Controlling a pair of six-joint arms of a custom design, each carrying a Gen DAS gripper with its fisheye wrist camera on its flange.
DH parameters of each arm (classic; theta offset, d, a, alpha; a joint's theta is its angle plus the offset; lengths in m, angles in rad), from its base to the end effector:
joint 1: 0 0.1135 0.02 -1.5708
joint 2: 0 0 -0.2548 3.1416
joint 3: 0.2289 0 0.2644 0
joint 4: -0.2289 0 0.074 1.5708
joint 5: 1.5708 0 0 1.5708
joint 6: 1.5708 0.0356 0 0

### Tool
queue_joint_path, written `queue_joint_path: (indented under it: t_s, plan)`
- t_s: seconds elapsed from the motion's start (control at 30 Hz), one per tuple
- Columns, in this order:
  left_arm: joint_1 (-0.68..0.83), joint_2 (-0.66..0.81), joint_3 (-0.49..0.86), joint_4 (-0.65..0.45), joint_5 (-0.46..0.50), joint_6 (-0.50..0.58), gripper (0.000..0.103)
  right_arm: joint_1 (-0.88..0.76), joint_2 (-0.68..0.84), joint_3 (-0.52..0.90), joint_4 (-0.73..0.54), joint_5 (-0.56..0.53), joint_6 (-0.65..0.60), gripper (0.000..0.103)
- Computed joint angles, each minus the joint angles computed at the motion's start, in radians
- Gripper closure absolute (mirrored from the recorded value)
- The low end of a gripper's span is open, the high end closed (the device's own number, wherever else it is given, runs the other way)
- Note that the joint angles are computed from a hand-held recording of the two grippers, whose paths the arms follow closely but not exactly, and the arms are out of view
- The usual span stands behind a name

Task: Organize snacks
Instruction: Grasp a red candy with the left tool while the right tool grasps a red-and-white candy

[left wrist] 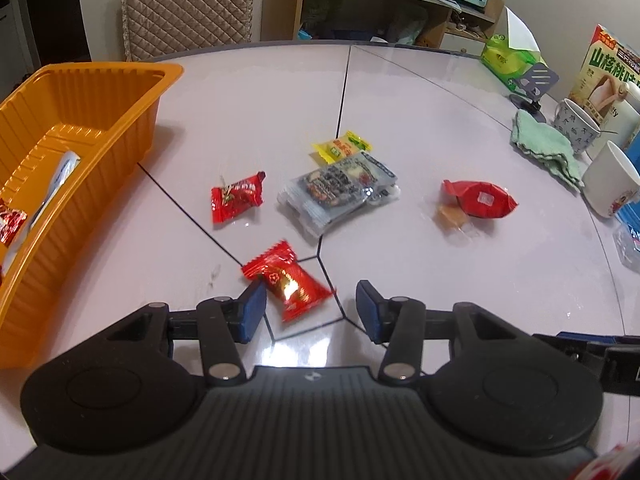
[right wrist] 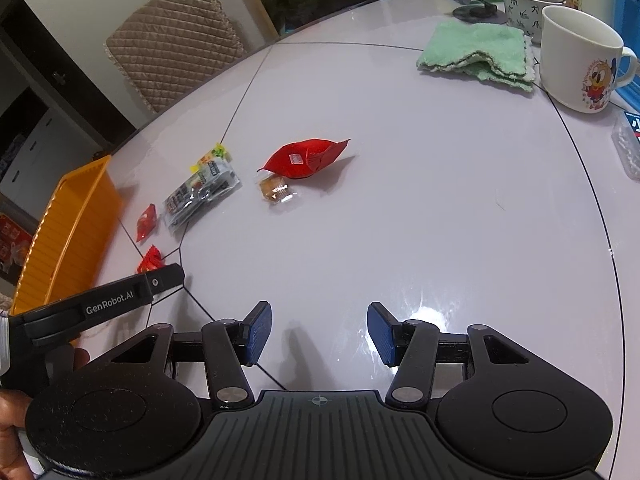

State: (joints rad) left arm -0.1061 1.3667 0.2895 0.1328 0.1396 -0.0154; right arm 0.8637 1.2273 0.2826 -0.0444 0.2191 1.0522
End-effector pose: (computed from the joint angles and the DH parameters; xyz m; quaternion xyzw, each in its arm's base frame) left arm 0.2056 -0.0269 0.0762 0.0645 0.9471 -0.0849 0.3028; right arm 0.1316 0.1420 0.0890 0.1208 0.9451 0.1729 0.2496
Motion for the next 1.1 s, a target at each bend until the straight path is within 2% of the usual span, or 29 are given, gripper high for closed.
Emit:
queue_joint_path:
  t_s: [0.13, 0.37, 0.57, 0.73, 0.87, 1.1]
  plan:
    - [-0.009, 0.041, 0.013, 0.041, -0.015, 0.005, 0.058, -0.012, 0.031, 0.007, 0.023, -0.013, -0.011, 0.05]
    - [-0.024, 0.062, 0.003, 0.094, -0.061, 0.073, 0.079, -0.029, 0.063, 0.012, 0.055, -0.025, -0.037, 0.05]
    - [0.003, 0.059, -0.002, 0.098, -0.036, 0.117, 0.081, -0.054, 0.095, 0.027, 0.077, -0.028, -0.097, 0.05]
    - [0.039, 0.042, -0.001, 0.077, -0.02, 0.119, 0.081, -0.102, 0.116, 0.039, 0.131, -0.005, -0.247, 0.05]
    - [0.077, 0.019, 0.005, 0.055, -0.01, 0.133, 0.081, -0.179, 0.138, 0.04, 0.231, -0.017, -0.401, 0.05]
    - [0.133, -0.017, 0.022, 0.012, 0.013, 0.146, 0.081, -0.326, 0.288, 0.1, 0.408, -0.147, -0.666, 0.05]
